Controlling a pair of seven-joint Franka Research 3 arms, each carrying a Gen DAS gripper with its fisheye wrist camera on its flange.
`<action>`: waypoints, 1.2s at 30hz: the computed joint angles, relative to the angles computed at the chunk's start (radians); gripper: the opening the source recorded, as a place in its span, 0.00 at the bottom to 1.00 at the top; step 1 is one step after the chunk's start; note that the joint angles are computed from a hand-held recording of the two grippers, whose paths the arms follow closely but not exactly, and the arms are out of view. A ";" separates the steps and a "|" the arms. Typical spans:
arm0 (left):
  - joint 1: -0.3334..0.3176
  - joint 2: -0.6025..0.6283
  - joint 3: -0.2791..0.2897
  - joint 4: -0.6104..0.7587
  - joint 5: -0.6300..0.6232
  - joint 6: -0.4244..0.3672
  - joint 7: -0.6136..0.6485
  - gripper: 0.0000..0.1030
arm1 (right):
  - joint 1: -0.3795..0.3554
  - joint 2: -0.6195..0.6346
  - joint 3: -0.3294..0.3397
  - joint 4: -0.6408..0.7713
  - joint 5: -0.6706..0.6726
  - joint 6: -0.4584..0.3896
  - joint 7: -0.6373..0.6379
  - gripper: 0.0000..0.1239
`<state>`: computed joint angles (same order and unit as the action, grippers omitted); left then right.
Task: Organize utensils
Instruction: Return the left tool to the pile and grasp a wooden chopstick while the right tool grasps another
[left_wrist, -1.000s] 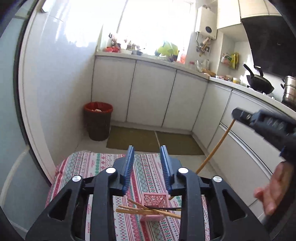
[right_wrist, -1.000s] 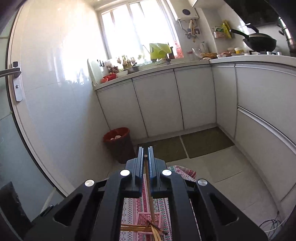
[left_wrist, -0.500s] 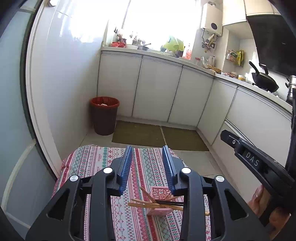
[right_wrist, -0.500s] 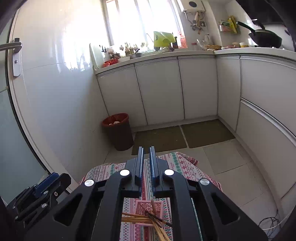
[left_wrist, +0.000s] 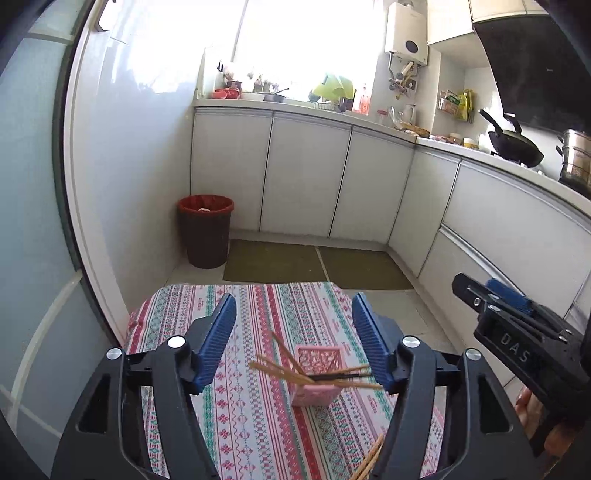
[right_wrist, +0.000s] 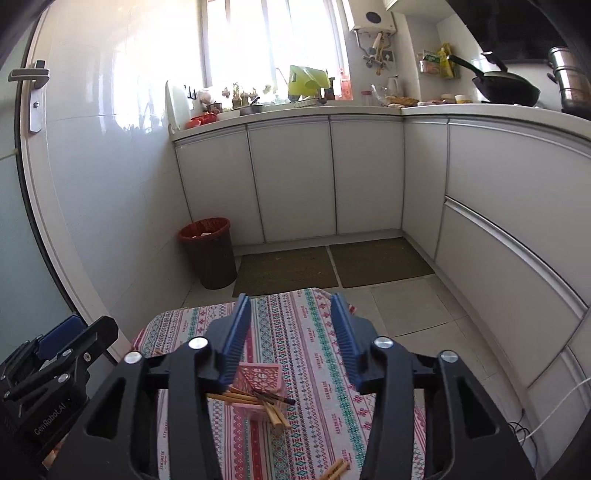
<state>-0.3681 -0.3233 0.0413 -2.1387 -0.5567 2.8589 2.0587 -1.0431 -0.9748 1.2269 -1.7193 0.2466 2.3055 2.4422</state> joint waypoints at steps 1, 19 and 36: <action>0.006 -0.004 -0.004 -0.008 0.009 -0.005 -0.005 0.63 | 0.019 -0.018 -0.011 -0.019 -0.007 -0.011 0.003 0.51; 0.011 -0.071 -0.022 -0.154 0.140 -0.098 -0.068 0.93 | 0.311 -0.051 -0.072 -0.289 -0.122 -0.170 0.112 0.78; 0.072 0.151 -0.209 -0.089 0.376 -0.366 -0.113 0.93 | 0.615 0.163 -0.254 -0.533 -0.101 -0.199 0.355 0.78</action>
